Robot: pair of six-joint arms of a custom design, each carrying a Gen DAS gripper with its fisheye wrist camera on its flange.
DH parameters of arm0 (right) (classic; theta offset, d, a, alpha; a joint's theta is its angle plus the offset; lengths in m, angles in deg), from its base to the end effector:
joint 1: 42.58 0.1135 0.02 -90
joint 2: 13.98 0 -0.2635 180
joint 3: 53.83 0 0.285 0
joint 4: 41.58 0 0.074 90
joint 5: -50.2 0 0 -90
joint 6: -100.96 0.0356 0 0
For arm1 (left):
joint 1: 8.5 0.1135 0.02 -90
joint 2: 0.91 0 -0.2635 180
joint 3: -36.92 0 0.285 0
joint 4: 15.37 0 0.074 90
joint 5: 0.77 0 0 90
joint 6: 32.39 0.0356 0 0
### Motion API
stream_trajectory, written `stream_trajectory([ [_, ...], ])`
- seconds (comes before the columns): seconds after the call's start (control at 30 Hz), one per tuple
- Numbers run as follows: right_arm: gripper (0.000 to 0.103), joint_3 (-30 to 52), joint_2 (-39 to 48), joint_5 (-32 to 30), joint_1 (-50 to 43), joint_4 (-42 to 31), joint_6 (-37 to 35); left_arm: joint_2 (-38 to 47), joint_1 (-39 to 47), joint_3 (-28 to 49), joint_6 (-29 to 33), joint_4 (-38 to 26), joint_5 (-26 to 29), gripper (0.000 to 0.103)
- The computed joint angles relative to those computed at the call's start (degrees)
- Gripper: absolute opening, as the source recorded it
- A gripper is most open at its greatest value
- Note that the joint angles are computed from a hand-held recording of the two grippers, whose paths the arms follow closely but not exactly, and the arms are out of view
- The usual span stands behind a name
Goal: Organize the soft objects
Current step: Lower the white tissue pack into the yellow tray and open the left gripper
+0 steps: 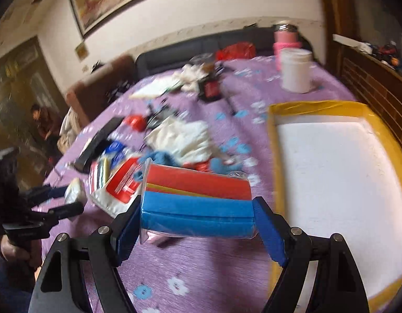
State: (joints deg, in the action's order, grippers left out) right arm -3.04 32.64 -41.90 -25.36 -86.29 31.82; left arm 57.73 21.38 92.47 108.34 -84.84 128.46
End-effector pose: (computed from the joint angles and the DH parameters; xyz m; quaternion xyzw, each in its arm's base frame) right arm 0.1969 0.0624 0.2545 0.0212 0.9079 0.1522 0.3900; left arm 0.1828 0.0791 0.2262 0.2185 0.9065 -0.1607 0.3235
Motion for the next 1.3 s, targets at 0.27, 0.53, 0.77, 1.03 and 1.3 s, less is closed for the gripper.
stream_trajectory([
  [0.27,0.085,-1.71,-5.71,-3.62,-14.71,-3.91,-1.11,-3.34,-7.74,0.08,-5.08,0.23,-0.66,0.063],
  [0.53,0.085,3.25,1.09,-7.63,-22.09,0.00,-1.75,-6.05,-26.76,2.27,-19.59,4.70,-5.95,0.063],
  [0.77,0.085,11.97,13.79,-8.96,-27.79,5.77,0.22,1.53,-44.35,8.34,-33.40,12.68,-14.32,0.063],
  [1.03,0.085,18.78,27.18,-13.20,-35.69,9.81,1.75,16.94,-58.07,19.10,-42.89,20.09,-22.58,0.063],
  [1.3,0.085,17.19,31.12,-19.54,-43.75,10.46,3.39,36.61,-67.61,30.61,-47.48,25.31,-27.41,0.063],
])
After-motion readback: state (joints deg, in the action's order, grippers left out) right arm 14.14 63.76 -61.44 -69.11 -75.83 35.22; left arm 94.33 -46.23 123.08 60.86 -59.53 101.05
